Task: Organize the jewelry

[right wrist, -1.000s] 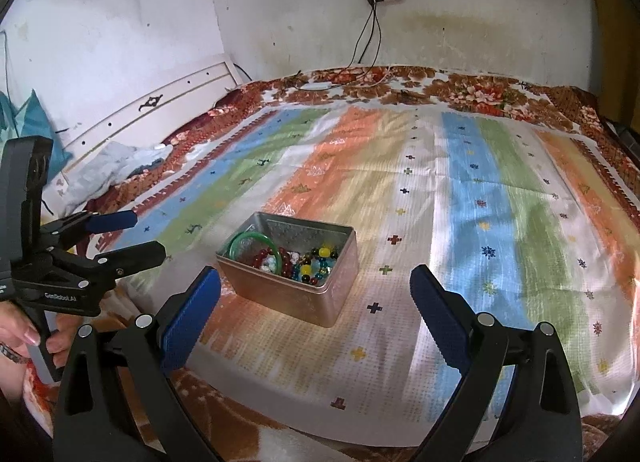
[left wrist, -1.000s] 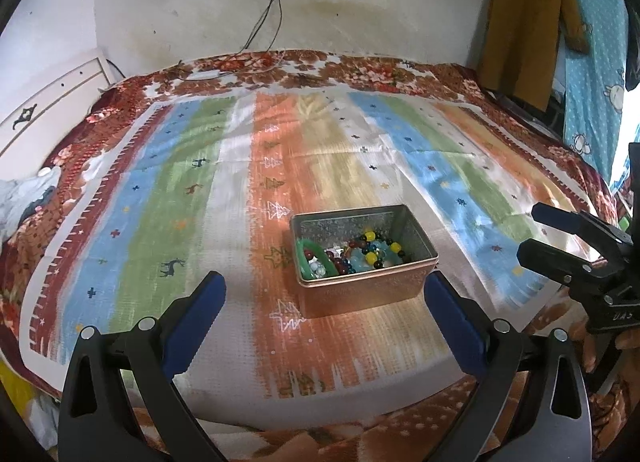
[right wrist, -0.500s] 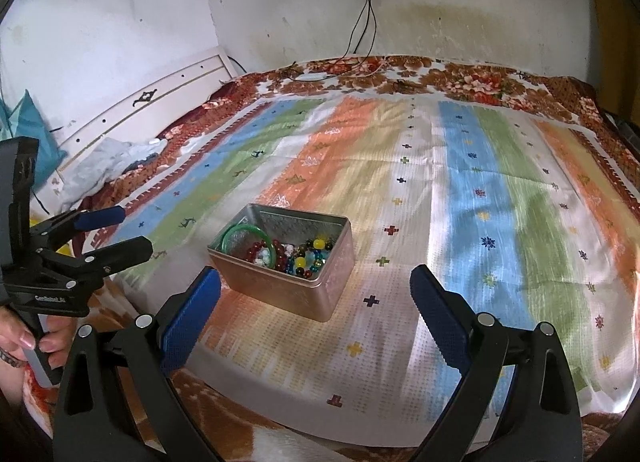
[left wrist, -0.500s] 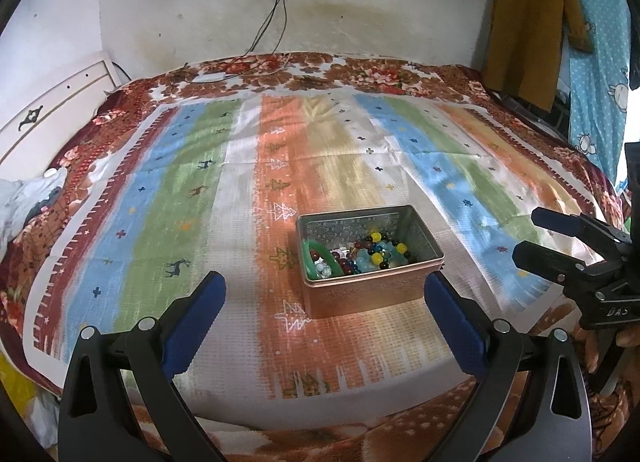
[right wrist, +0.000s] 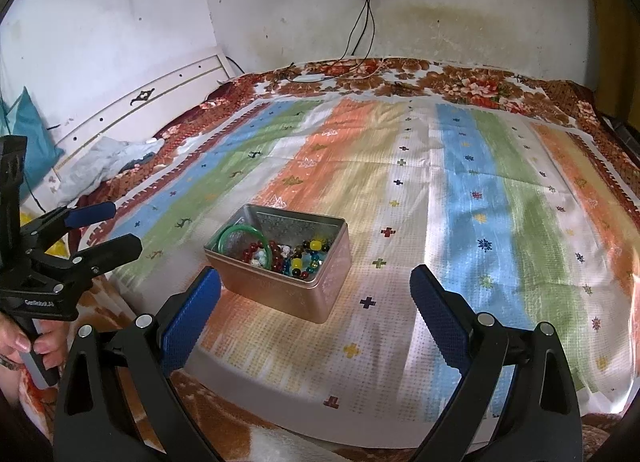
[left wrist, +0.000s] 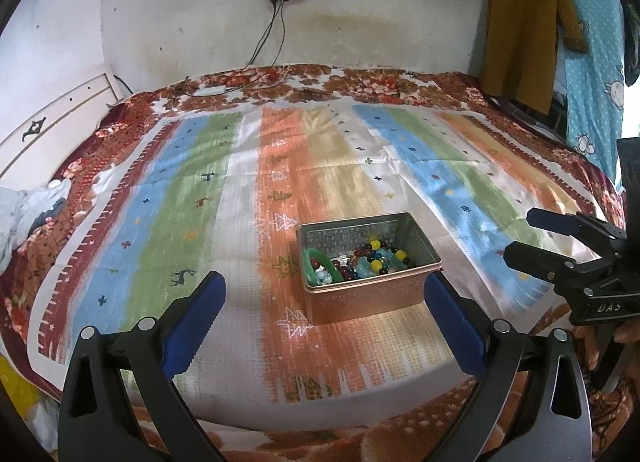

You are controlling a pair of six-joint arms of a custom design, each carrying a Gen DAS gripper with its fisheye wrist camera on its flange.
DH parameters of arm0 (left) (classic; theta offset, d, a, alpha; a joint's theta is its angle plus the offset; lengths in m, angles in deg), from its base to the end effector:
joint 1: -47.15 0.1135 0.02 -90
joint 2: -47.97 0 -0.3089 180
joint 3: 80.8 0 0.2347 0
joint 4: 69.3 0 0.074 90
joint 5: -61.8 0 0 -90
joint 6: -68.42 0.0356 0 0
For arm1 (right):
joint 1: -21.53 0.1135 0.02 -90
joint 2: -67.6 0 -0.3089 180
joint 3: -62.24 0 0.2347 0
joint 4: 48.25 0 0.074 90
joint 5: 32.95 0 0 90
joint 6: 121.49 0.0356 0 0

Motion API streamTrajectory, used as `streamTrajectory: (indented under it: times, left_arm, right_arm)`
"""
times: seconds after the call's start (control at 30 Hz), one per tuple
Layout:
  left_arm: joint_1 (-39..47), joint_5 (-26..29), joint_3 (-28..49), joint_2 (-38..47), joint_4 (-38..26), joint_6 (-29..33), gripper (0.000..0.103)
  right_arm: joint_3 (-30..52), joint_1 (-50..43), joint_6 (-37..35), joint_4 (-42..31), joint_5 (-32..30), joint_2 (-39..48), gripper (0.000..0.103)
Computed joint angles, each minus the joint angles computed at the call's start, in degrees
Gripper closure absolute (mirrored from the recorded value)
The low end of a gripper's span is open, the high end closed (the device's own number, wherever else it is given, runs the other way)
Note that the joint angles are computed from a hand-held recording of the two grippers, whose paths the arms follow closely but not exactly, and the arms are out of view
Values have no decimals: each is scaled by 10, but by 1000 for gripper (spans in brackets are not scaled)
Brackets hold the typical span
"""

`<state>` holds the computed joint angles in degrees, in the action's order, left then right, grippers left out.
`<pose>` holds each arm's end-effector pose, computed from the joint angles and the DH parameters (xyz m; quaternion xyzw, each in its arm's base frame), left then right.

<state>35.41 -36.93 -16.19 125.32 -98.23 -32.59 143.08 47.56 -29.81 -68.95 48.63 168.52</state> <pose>0.2584 -0.0482 0.2906 -0.0254 0.9099 -0.0124 0.4139 0.3407 0.1722 0.2649 -0.2211 0.8799 0.1643 0.3872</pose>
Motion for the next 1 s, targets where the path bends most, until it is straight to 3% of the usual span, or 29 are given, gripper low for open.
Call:
streamTrajectory:
  times: [1.0]
  left_arm:
    - [3, 7, 4, 2, -8, 6, 6]
  right_arm:
    - [2, 6, -16, -4, 7, 6, 7]
